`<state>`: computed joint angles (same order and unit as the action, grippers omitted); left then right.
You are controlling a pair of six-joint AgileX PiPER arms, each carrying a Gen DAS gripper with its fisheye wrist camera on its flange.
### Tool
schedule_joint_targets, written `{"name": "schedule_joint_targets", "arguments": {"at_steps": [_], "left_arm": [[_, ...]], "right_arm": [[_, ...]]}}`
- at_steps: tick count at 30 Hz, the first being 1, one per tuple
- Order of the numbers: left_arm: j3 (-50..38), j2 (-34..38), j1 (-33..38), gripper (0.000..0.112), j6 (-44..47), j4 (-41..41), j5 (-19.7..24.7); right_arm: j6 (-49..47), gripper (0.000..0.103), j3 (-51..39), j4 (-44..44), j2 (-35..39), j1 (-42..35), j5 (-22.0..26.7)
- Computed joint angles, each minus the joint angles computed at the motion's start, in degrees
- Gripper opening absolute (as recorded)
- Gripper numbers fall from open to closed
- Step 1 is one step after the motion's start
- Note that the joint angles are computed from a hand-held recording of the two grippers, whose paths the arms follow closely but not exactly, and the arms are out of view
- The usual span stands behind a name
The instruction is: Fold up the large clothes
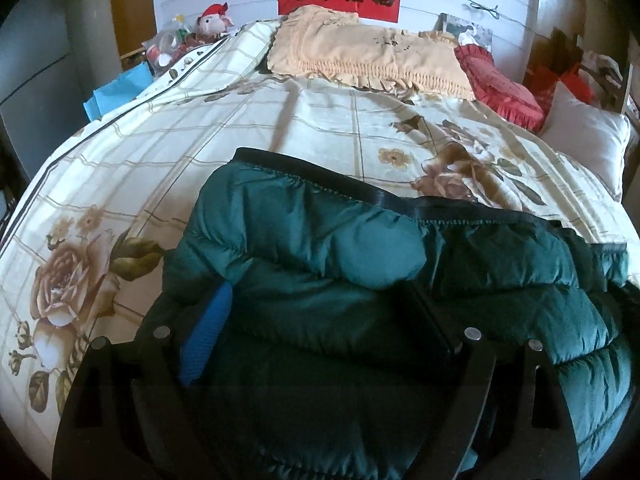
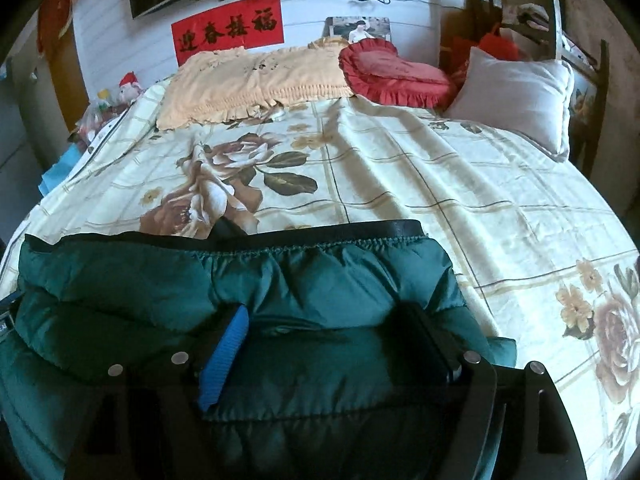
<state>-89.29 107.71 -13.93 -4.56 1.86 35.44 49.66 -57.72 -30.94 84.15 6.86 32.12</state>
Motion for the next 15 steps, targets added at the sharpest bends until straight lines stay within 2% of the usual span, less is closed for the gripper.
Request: {"name": "schedule_joint_targets", "arguments": {"at_steps": [1, 5, 8, 10, 13, 15], "left_arm": [[-0.06, 0.08, 0.14, 0.087, 0.34, -0.26, -0.08], [-0.12, 0.30, 0.10, 0.087, 0.29, -0.75, -0.04], [-0.09, 0.36, 0.12, 0.088, 0.36, -0.78, -0.17], [0.01, 0.44, 0.09, 0.088, 0.31, -0.81, -0.46], [0.09, 0.43, 0.02, 0.088, 0.11, -0.52, -0.77], [0.42, 0.43, -0.10, 0.088, -0.37, 0.00, -1.50]], "right_arm": [[2.07, 0.076, -0.27, -2.00, -1.44, 1.74, 2.49], [5.72, 0.076, 2.08, -5.75, -9.69, 9.24, 3.24], [5.34, 0.077, 1.41, -5.79, -10.86, 14.79, 4.12], [6.08, 0.077, 0.79, -7.13, -9.49, 18.24, 3.93], [6.20, 0.076, -1.83, -8.98, -3.29, 21.70, 5.88], [9.95, 0.077, -0.90, -10.77, -0.81, 21.42, 4.13]]}}
